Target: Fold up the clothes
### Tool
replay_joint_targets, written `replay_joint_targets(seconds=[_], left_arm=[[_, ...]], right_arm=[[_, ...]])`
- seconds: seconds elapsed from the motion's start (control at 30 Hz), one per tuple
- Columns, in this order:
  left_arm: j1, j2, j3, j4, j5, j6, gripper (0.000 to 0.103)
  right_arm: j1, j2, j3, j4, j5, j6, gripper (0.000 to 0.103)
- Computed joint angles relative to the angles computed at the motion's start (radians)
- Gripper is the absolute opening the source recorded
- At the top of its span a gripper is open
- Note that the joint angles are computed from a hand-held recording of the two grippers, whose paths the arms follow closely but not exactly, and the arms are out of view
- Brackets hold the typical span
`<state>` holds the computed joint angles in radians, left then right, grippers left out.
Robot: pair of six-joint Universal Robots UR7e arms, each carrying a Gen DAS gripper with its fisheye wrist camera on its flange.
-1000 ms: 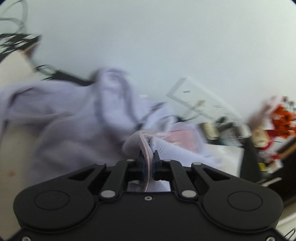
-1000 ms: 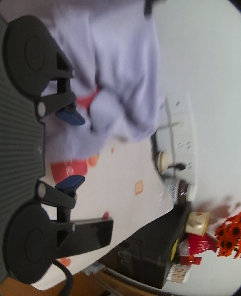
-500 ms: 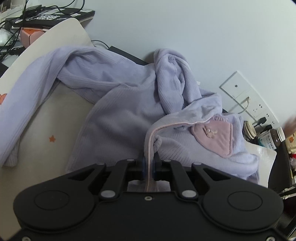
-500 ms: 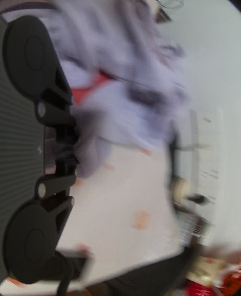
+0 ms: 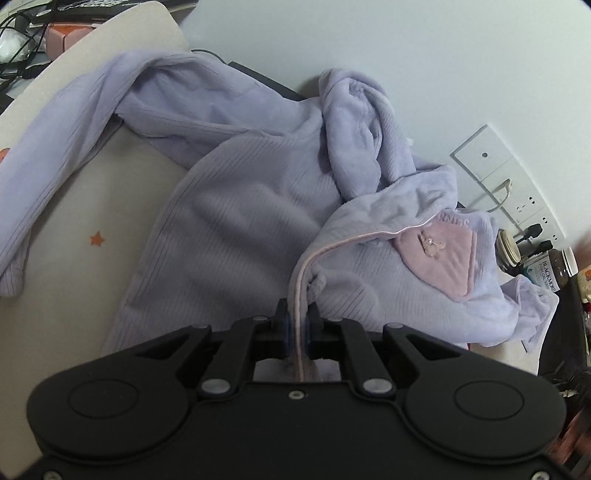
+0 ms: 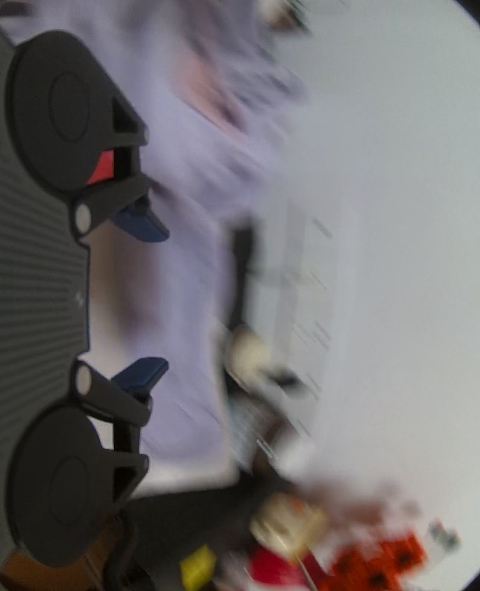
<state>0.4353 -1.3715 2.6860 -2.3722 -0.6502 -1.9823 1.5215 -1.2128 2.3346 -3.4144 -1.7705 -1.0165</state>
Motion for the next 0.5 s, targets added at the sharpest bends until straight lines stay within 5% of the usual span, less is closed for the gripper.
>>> replay_joint_targets(seconds=[0.1, 0.3, 0.5], left_arm=[[-0.008, -0.001, -0.010, 0.062, 0.012, -0.040, 0.008], [-0.020, 0.002, -0.036, 0.144, 0.021, -0.075, 0.008], [-0.032, -0.021, -0.032, 0.170, 0.026, -0.072, 0.008]], right_arm=[[-0.043, -0.014, 0.063, 0.105, 0.021, -0.034, 0.059], [-0.027, 0.118, 0.109, -0.043, 0.034, -0.126, 0.059], [-0.023, 0.171, 0.072, -0.009, 0.063, -0.135, 0.059]])
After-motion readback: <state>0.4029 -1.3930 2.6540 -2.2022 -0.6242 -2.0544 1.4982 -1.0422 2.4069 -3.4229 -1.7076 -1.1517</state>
